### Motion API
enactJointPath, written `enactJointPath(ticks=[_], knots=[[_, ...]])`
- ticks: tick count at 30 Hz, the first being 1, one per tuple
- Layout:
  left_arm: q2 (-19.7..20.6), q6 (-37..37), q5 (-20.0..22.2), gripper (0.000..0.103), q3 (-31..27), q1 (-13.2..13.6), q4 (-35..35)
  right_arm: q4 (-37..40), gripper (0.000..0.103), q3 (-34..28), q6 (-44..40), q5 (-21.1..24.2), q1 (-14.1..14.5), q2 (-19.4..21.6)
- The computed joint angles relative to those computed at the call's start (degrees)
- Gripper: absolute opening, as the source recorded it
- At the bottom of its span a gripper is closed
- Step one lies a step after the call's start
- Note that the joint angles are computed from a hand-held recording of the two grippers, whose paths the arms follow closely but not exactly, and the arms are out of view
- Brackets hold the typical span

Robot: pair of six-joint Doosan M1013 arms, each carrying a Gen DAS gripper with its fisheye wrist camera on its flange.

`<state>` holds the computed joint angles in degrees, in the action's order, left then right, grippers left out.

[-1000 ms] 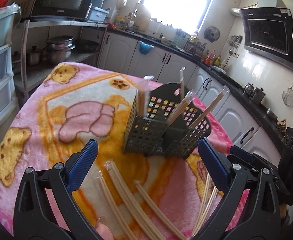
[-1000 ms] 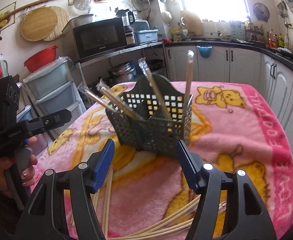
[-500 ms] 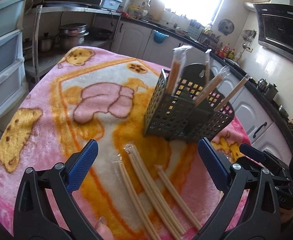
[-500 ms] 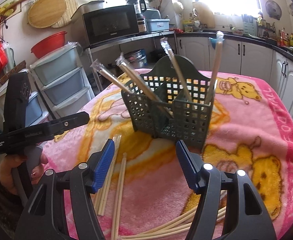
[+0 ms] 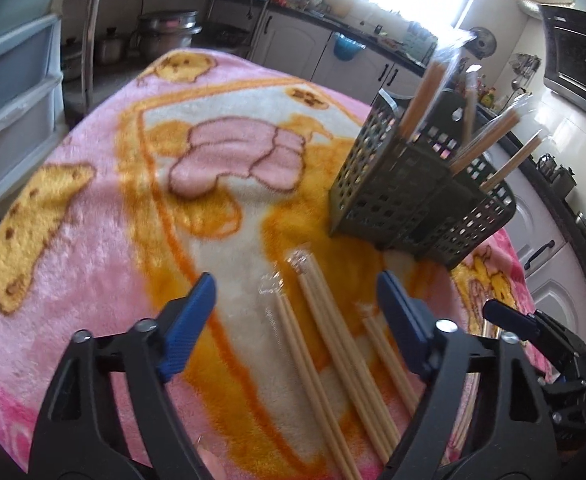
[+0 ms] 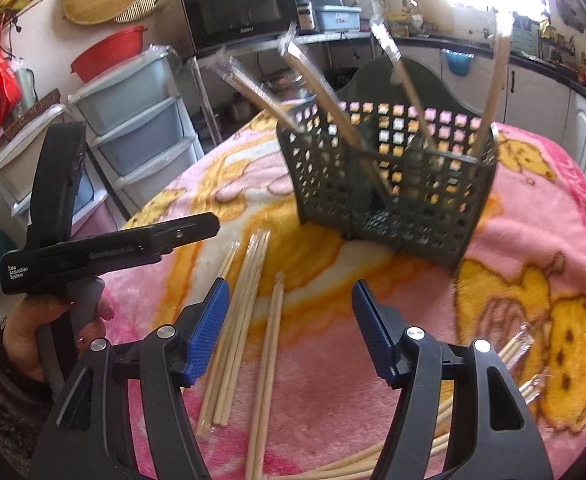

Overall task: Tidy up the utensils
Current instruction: 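Move both open tools down to the loose chopsticks beside the caddy, then close the left tool on a wrapped chopstick while the right tool grasps another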

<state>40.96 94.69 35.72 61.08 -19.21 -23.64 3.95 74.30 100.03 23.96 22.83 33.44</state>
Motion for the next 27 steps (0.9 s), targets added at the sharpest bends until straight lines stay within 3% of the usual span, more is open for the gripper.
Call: enactJointPath(ticks=[8, 22, 25, 27], knots=[[1.43, -0.33, 3.84, 0.044, -1.46, 0.48, -1.15, 0.98, 0.055, -3.73, -0.98, 5.23, 0.39, 2.71], [4.53, -4.30, 8.02, 0.037, -5.98, 0.48, 1.58, 0.09, 0.038, -14.11, -1.08, 16.52, 0.46, 9.40], [5.21, -5.45, 8.62, 0.032, -7.32, 0.19, 3.94, -1.34, 0.033, -16.05, -0.16, 18.12, 0.69, 10.66], [5.55, -6.16, 8.59, 0.023, -7.89, 0.03, 5.69, -2.02, 0.029, -16.09, 0.48, 18.08, 0.73, 10.72]])
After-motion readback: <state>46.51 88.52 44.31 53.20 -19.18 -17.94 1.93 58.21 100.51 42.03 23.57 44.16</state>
